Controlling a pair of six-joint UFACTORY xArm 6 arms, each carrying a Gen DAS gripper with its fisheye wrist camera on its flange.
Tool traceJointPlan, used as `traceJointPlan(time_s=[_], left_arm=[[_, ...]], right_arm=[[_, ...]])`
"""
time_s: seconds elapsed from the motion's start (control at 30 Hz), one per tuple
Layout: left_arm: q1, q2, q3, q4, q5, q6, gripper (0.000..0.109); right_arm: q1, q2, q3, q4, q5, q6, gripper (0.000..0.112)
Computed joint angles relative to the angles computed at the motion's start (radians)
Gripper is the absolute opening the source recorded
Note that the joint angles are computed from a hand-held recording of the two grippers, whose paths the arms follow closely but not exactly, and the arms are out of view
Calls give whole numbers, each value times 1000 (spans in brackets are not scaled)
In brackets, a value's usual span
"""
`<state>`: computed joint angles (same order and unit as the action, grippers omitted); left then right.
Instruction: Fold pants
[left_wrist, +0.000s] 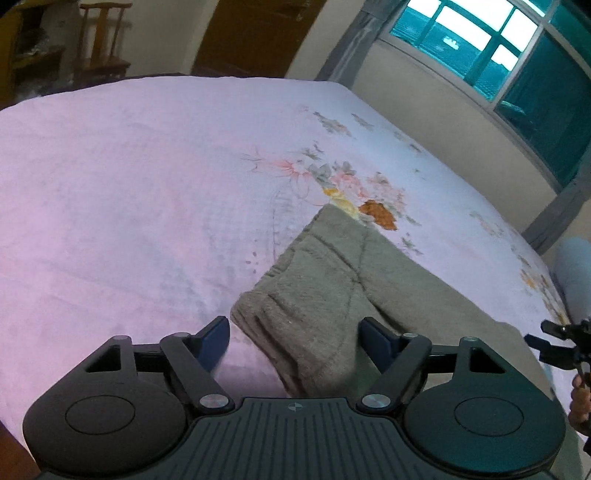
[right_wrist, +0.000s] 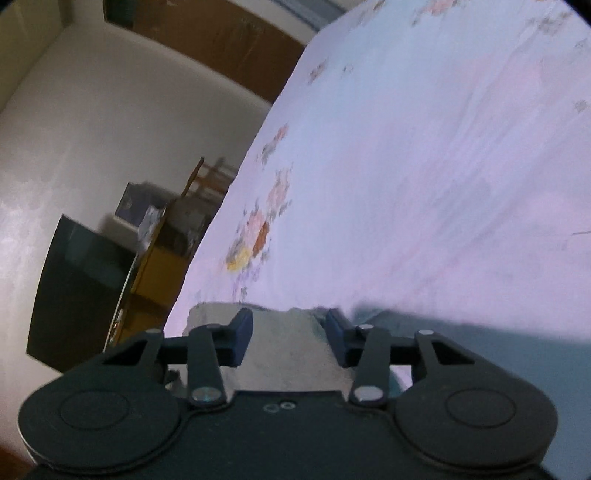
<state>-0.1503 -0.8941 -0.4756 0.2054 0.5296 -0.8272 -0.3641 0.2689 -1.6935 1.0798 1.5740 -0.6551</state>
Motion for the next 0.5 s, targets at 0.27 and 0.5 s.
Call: traceJointPlan(time_s=[0.27,0.5], left_arm=[[-25,16,9,180,-34,-270,57],[-15,20,22,173,-56,-278,57]], right_arm=[[-7,76,-105,-38,158,-51,20],[24,112,-160,-23,184,-49,20]])
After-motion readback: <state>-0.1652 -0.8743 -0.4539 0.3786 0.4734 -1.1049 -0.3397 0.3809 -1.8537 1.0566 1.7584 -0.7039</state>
